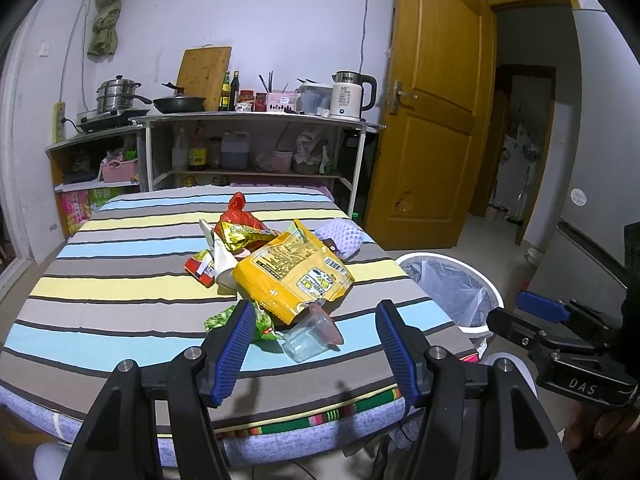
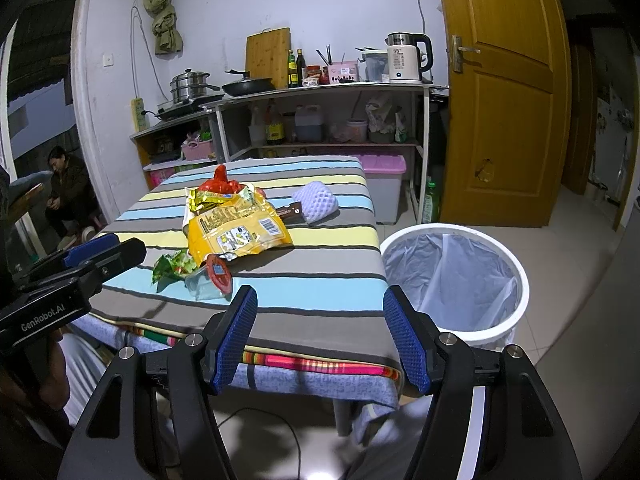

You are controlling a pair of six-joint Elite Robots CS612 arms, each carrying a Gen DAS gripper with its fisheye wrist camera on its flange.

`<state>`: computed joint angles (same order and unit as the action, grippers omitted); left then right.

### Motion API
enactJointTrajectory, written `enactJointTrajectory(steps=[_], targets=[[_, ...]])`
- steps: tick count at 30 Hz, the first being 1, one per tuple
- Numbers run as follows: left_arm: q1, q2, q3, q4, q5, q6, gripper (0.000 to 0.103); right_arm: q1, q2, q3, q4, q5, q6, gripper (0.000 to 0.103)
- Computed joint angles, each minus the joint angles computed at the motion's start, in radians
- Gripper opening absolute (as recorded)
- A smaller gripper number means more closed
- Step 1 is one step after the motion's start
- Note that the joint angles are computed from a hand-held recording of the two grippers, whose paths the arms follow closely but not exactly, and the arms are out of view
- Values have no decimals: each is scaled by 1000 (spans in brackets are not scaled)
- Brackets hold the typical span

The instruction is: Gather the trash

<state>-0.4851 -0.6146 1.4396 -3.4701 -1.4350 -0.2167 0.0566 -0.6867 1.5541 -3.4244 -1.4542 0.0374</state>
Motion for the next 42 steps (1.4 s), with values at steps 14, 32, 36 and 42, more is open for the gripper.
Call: enactJointTrajectory(steps=[14,32,36,42], targets=[[5,-1,3,-3,-13,-11,62,2,2,-1,-4,2,-5,66],[31,13,-24,52,-12,-22,62,6,31,-67,50,61,-38,66],[44,28,-43,73,-1,-25,62,9,49,-105,83,94,-56,66],[61,54,-78,124,-18,-15,62,15,76,-158,135,116,-62,66]])
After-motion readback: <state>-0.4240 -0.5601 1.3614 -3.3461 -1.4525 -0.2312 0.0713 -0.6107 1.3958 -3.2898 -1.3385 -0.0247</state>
